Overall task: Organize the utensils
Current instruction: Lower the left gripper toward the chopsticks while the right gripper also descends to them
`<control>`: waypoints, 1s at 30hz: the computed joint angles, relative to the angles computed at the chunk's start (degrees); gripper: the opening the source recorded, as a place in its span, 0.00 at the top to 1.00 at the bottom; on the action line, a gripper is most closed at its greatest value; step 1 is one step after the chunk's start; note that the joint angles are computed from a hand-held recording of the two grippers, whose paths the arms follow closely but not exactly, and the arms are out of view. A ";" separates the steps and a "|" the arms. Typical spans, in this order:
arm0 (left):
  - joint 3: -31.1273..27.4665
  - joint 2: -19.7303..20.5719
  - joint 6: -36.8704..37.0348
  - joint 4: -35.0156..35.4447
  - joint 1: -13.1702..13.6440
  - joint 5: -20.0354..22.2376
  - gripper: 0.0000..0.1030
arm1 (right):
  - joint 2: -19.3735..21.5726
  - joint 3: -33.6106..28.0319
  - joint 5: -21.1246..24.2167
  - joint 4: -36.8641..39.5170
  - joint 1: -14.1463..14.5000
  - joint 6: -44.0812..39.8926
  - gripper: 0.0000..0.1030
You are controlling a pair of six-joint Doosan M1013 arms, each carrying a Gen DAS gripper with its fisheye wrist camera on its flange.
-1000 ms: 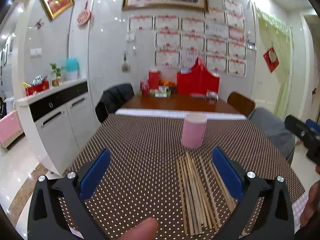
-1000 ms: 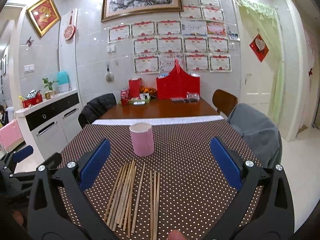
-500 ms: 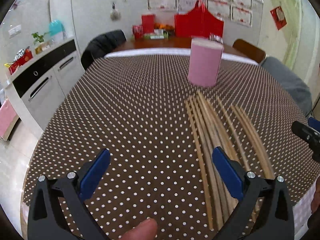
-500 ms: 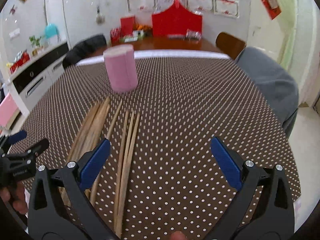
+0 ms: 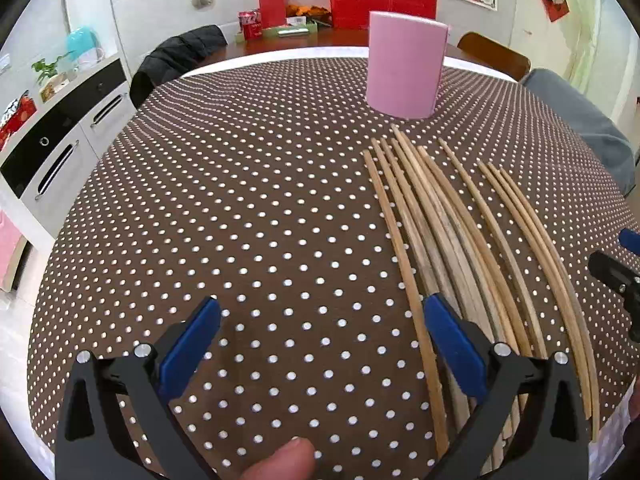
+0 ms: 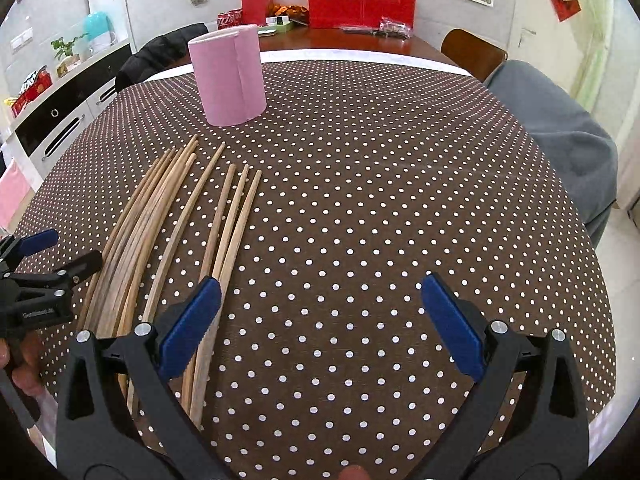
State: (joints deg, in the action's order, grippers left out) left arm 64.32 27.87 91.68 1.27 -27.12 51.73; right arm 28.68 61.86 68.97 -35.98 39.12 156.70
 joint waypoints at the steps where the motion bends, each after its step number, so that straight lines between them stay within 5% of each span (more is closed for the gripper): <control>1: -0.32 0.18 -0.35 0.83 -0.18 0.59 0.03 | 0.08 -0.08 0.21 0.02 0.04 -0.29 0.05; 18: -1.28 0.80 -1.61 -0.23 0.37 1.46 0.03 | 2.65 -3.38 2.59 2.73 0.03 -5.63 0.05; 24: -1.17 0.75 -1.62 -0.16 0.35 1.35 0.03 | 2.12 -3.24 3.75 3.41 -0.04 -5.57 0.19; 26: -1.19 0.76 -1.66 -0.18 0.35 1.37 0.03 | 2.61 -3.89 5.16 4.19 -0.26 -6.71 0.34; 30: -1.06 0.69 -1.63 -0.04 0.32 1.31 0.03 | 1.64 -2.80 1.78 4.42 -0.48 -4.90 0.34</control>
